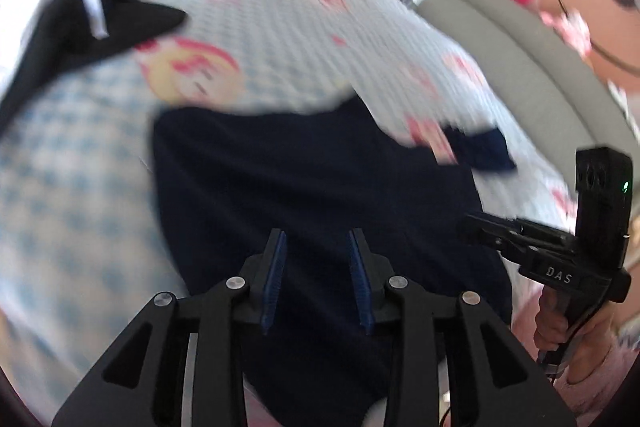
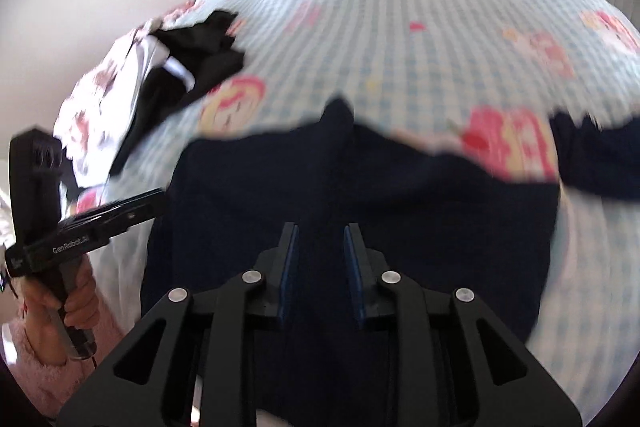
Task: Fold clothes
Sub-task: 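Grasp the garment hem with both grippers and pull it straight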
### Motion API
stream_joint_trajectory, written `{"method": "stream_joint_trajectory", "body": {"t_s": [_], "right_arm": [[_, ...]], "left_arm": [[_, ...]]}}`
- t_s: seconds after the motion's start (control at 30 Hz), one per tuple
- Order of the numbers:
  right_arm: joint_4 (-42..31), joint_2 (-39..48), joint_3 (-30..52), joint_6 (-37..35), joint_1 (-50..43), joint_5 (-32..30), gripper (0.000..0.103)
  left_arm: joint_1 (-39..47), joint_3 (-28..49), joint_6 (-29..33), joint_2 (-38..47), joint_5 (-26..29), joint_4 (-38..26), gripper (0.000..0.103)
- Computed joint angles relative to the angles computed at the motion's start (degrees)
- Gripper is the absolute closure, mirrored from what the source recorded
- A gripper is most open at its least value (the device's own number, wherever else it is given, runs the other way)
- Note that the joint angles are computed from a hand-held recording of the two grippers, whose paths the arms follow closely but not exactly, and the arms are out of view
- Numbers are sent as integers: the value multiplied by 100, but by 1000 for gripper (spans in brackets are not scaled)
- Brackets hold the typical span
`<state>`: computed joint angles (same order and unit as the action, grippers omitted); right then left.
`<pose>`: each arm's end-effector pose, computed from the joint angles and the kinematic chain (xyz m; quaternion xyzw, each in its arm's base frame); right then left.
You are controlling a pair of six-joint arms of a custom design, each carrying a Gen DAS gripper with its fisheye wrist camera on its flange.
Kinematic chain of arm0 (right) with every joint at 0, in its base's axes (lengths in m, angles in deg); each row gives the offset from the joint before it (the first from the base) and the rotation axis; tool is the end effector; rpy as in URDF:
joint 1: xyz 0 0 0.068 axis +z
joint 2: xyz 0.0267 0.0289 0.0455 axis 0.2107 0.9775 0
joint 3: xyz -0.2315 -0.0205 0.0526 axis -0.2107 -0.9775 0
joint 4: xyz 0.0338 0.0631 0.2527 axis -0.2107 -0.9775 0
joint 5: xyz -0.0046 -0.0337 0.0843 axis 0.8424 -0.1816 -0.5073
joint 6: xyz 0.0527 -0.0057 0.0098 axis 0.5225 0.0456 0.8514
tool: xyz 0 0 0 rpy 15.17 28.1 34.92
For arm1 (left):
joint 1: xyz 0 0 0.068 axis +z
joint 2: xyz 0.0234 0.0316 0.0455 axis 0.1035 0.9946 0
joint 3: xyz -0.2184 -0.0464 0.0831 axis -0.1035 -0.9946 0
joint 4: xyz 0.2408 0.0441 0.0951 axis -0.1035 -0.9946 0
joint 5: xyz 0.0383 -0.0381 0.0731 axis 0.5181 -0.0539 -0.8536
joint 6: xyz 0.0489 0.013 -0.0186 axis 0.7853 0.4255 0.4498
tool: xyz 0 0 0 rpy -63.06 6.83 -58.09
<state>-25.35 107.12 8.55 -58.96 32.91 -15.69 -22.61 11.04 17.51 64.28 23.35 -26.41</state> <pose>0.3955 0.1656 0.1571 -0.3615 0.8828 0.2125 0.2116 0.2587 -0.1359 0.1281 -0.1766 0.9160 -0.1751 0.3147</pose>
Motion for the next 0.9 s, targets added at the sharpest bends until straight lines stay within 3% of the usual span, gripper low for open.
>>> {"method": "stream_joint_trajectory", "body": {"t_s": [0.1,0.2,0.37,0.47,0.63,0.73,0.83,0.9], "right_arm": [[348,-492,-1029,-133,-156,201,80],[485,-649,-1605,-185,-349,370,80],[387,-981,-2068,-285,-876,75,80],[407,-1060,-2160,-318,-993,5,74],[270,-1080,-2276,-385,-1054,248,74],[295,-1438,-2493,-465,-1210,18,74],[448,-1540,-2513,-364,-1220,-20,74],[464,-1396,-2428,-283,-1125,253,74]], "left_arm": [[-474,237,-560,342,-95,-668,70],[-806,-200,-1231,7,-170,-913,71],[-1232,-838,-1641,-1143,-612,-1072,70],[-1183,-851,-1723,-1137,-426,-1079,70],[-1329,-547,-1997,-806,-328,-1714,70],[-1519,-694,-1869,-1291,-791,-1624,70],[-1411,-583,-1457,-1216,-945,-1367,70],[-1158,-228,-1263,-677,-626,-1359,70]]}}
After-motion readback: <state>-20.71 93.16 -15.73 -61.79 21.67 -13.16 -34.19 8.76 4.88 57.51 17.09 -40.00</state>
